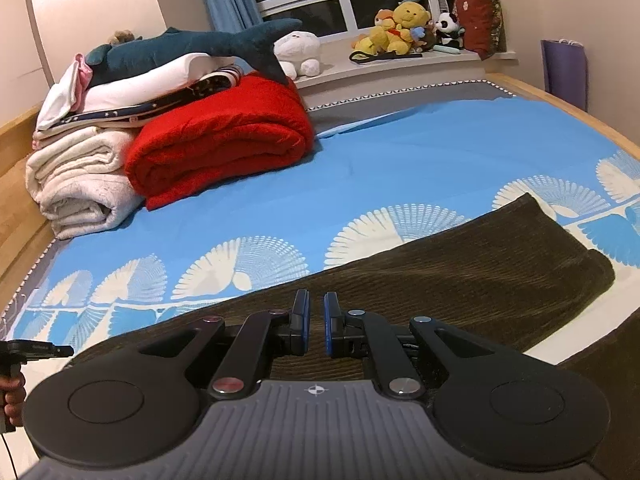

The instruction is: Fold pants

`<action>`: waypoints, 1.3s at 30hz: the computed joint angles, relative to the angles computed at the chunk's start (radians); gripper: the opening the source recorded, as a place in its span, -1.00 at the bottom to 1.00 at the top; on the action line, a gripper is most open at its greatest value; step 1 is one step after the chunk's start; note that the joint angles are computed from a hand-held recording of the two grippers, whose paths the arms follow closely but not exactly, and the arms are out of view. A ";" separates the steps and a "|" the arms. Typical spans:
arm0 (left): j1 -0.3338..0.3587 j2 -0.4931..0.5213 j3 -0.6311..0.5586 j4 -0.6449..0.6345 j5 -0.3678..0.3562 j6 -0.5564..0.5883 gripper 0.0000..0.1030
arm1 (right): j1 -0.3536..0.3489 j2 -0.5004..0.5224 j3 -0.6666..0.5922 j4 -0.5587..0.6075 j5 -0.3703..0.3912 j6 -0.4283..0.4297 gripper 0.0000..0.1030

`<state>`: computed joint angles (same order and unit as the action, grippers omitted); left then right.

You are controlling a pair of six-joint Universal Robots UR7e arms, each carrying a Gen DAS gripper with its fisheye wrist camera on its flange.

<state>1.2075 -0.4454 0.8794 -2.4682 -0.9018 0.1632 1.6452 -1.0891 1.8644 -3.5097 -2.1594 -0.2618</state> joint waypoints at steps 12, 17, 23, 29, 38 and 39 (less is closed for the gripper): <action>0.037 0.110 -0.152 0.044 0.027 0.073 0.63 | -0.046 -0.039 0.019 0.021 -0.013 0.017 -0.85; 0.036 0.111 -0.100 -0.049 0.036 0.254 0.10 | -0.051 -0.048 0.026 0.026 -0.013 0.013 -0.85; -0.002 0.049 0.026 -0.155 0.034 0.398 -0.85 | -0.062 -0.072 0.046 0.023 -0.028 0.022 -0.85; -0.073 -0.130 0.324 -0.326 0.005 0.543 -0.88 | -0.077 -0.100 0.072 0.044 -0.035 0.112 -0.85; -0.131 -0.613 0.844 -0.055 -0.229 0.596 -0.95 | -0.062 -0.129 0.120 0.056 -0.030 0.214 -0.85; -0.125 -0.627 0.857 0.008 -0.201 0.557 -0.99 | -0.058 -0.132 0.127 0.054 -0.033 0.208 -0.85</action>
